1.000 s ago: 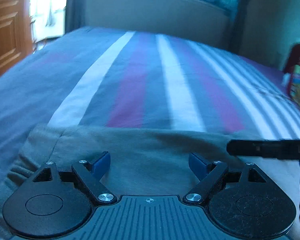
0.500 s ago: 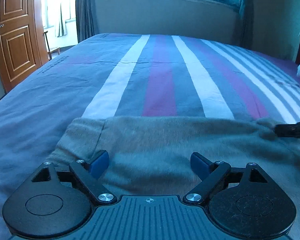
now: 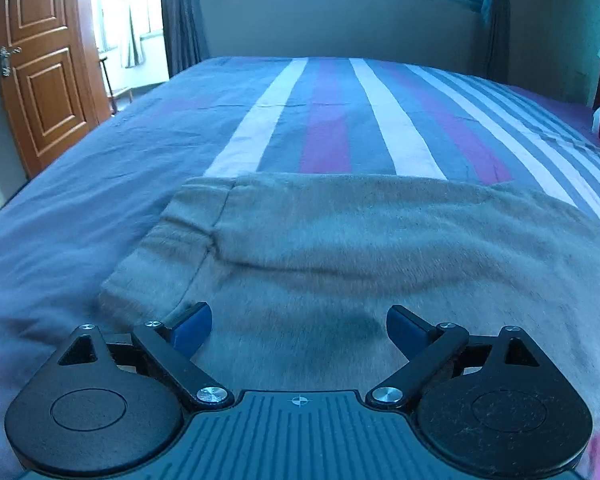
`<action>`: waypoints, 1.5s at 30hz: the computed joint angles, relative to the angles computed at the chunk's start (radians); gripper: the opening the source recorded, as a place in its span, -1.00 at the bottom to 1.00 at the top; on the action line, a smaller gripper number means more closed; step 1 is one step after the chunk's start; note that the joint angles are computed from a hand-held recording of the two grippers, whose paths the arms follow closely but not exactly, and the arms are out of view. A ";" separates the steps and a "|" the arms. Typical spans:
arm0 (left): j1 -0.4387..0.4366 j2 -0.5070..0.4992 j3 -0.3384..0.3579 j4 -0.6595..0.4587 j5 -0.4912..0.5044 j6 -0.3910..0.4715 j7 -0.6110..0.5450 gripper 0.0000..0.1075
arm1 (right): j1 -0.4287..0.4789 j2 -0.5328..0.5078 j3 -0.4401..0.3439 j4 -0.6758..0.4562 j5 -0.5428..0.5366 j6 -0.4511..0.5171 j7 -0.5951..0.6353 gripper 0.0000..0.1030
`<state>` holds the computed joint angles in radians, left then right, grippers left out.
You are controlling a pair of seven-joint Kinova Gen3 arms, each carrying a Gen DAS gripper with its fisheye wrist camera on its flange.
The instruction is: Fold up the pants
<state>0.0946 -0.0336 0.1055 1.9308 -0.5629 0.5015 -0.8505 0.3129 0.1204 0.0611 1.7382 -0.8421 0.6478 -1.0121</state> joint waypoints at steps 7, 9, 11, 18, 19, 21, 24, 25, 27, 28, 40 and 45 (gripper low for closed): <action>0.007 -0.013 0.070 0.043 -0.154 0.097 0.144 0.75 | 0.100 -0.103 0.110 0.129 -0.109 -0.047 0.078 0.24; 0.022 -0.020 0.066 0.044 -0.166 0.113 0.184 0.75 | 0.123 -0.168 0.138 0.201 -0.161 -0.056 0.159 0.35; -0.010 -0.042 0.097 0.060 -0.180 0.100 0.248 0.75 | 0.132 -0.202 0.199 0.260 -0.229 -0.029 0.193 0.26; 0.082 -0.080 -0.129 0.149 0.055 -0.044 0.256 0.79 | 0.159 -0.159 0.309 0.292 -0.325 0.166 0.190 -0.01; 0.076 -0.086 -0.139 0.154 0.093 -0.057 0.238 0.79 | 0.159 -0.136 0.306 0.285 -0.338 0.172 0.181 -0.12; 0.030 -0.098 -0.102 0.155 0.137 -0.046 0.171 0.79 | 0.171 -0.141 0.277 0.279 -0.316 0.149 0.137 -0.23; -0.093 -0.109 0.009 0.170 0.165 -0.060 0.130 0.80 | 0.167 -0.233 0.228 0.328 -0.270 0.043 0.162 -0.39; -0.106 -0.105 0.020 0.170 0.162 -0.063 0.139 0.82 | 0.150 -0.246 0.224 0.328 -0.253 0.025 0.177 -0.53; -0.124 -0.100 0.059 0.163 0.124 -0.046 0.189 0.86 | 0.097 -0.225 0.240 0.301 -0.197 0.014 0.157 -0.73; -0.125 -0.095 0.068 0.157 0.110 -0.036 0.200 0.88 | 0.091 -0.210 0.224 0.281 -0.161 0.000 0.126 -0.81; -0.134 -0.101 0.063 0.194 0.093 -0.097 0.214 0.91 | 0.007 -0.173 0.334 0.282 -0.244 0.023 0.196 -0.86; -0.151 -0.104 0.082 0.211 0.063 -0.121 0.248 0.92 | 0.116 -0.180 0.339 0.307 -0.328 0.130 0.205 -0.20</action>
<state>-0.0568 -0.1373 0.1873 2.1419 -0.4996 0.3808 -0.6027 0.4288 -0.0595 0.4003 2.0452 -1.1705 0.7779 -0.8068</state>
